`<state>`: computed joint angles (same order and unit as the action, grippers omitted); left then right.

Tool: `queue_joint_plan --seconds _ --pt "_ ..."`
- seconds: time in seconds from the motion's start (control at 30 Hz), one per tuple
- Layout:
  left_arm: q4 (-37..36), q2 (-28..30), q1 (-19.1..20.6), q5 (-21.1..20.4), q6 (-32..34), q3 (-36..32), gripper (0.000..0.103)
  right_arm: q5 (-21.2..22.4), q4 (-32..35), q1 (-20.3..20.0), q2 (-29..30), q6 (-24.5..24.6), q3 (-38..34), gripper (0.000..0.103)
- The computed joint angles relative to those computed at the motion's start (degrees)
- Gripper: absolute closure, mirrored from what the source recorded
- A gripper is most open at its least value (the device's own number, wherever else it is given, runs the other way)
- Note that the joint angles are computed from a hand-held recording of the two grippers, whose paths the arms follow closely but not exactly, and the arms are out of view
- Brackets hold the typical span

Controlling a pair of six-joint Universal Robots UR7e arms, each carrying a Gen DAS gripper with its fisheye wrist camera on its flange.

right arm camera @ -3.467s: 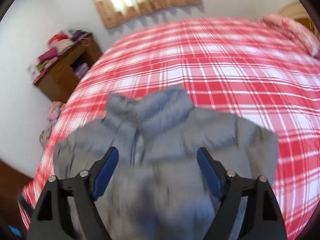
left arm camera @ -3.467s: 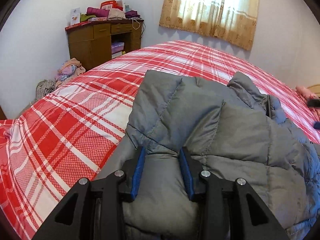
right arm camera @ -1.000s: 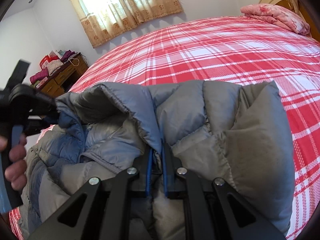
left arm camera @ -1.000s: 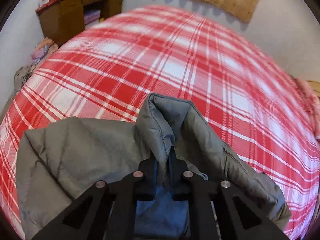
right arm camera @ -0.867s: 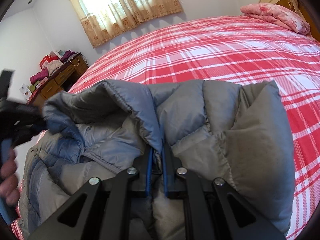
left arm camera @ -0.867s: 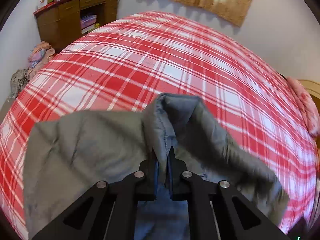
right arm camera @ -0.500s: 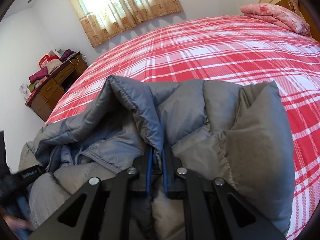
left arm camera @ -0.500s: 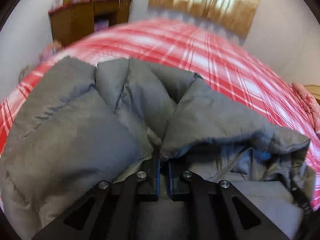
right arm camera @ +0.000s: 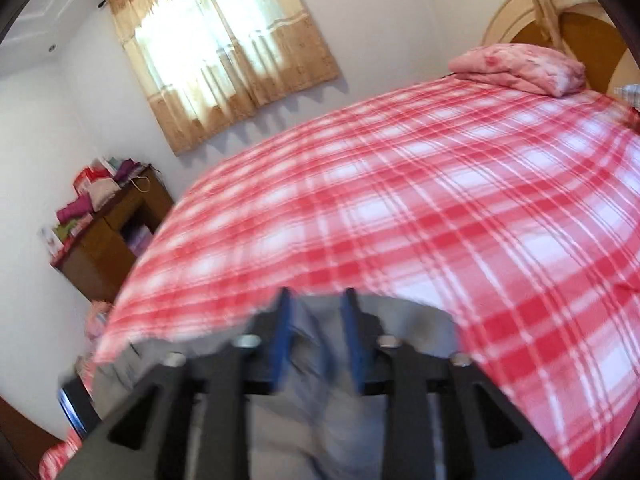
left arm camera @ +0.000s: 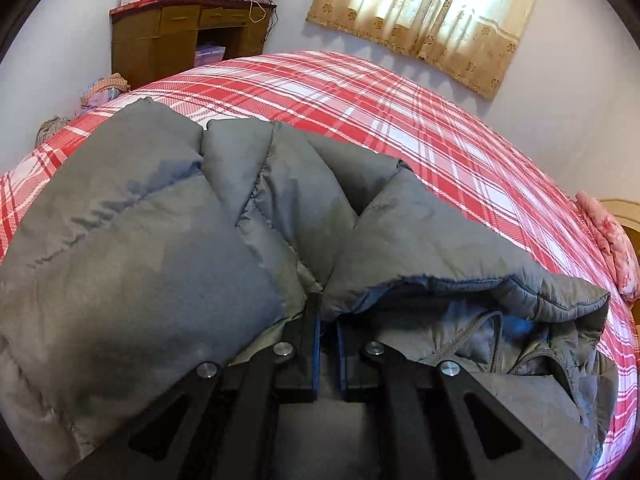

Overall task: Fold large clothes
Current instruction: 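Fold the jacket end over with both tools and open both tools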

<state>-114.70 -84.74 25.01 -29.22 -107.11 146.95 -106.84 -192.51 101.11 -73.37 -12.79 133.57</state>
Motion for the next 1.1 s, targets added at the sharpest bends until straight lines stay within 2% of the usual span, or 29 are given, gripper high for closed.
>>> queue_joint_plan --seconds 0.03,0.1,0.17,0.2,0.23,0.3,0.33,0.4,0.47,0.57,0.63,0.7,0.73,0.8,0.83,0.93,1.0,1.1 --pt "-0.1 -0.1 -0.1 0.0 0.0 0.1 0.095 -0.4 2.6 0.3 2.3 1.0 -2.2 0.051" --pt "-1.4 -0.1 0.4 0.3 0.9 0.2 0.095 -3.3 2.7 0.4 7.4 2.4 -4.5 0.054" --pt "-2.9 -0.2 0.6 0.5 1.8 0.6 0.095 -5.9 4.6 -0.4 9.9 2.6 -4.7 0.058" --pt "-3.2 -0.6 0.5 0.5 1.9 0.9 0.095 -7.6 3.4 -1.7 12.1 0.5 -3.5 0.060" --pt "-4.4 -0.7 0.5 0.6 2.4 1.3 0.095 -6.8 -0.2 -2.7 13.0 -4.1 -1.6 0.060" --pt "-5.6 -1.2 0.3 0.6 3.3 1.9 0.096 -9.2 -11.4 -1.4 15.4 -14.4 1.9 0.064" --pt "-6.0 -1.3 0.4 0.4 4.0 1.9 0.096 -8.9 -14.2 -1.6 15.9 -16.2 2.6 0.064" --pt "-5.5 -2.1 0.2 -1.5 6.5 1.5 0.095 -7.8 -14.0 -2.5 15.6 -15.8 2.6 0.063" --pt "3.7 -4.4 -2.4 -5.2 7.0 -0.7 0.095 -7.4 -14.1 -2.7 15.2 -15.9 2.8 0.063" --pt "20.9 -7.5 -9.7 -9.5 -0.6 -3.2 0.095 -7.4 -15.1 -2.6 15.5 -16.1 3.1 0.062" --pt "26.2 -9.5 -12.9 -12.4 -3.7 -4.0 0.095 -7.7 -15.5 -2.3 15.7 -16.1 3.2 0.062" --pt "27.5 -11.9 -14.7 -12.7 -5.3 -4.9 0.095 -7.7 -16.1 -2.1 16.4 -16.0 3.0 0.062" --pt "24.8 -12.4 -14.2 -10.9 -3.1 -5.3 0.095 -7.8 -16.3 -1.9 16.8 -15.9 2.7 0.062" --pt "14.1 -11.1 -11.7 -6.7 5.9 -5.7 0.095 -7.6 -16.5 -2.0 16.7 -15.9 2.9 0.062" --pt "8.5 -8.9 -9.6 -4.6 10.6 -6.5 0.095 -7.5 -16.6 -2.1 16.7 -15.9 2.9 0.062" --pt "1.2 -0.6 -2.7 -0.6 17.7 -10.7 0.095 -7.3 -16.7 -2.1 16.7 -16.0 3.0 0.061" --pt "-5.2 3.5 1.3 -1.5 23.1 -11.3 0.095 -7.0 -16.7 -2.3 16.6 -16.0 3.0 0.061" --pt "-15.8 7.9 6.4 -5.1 30.5 -8.5 0.095 -6.1 -16.8 -2.6 16.4 -15.9 3.3 0.060"
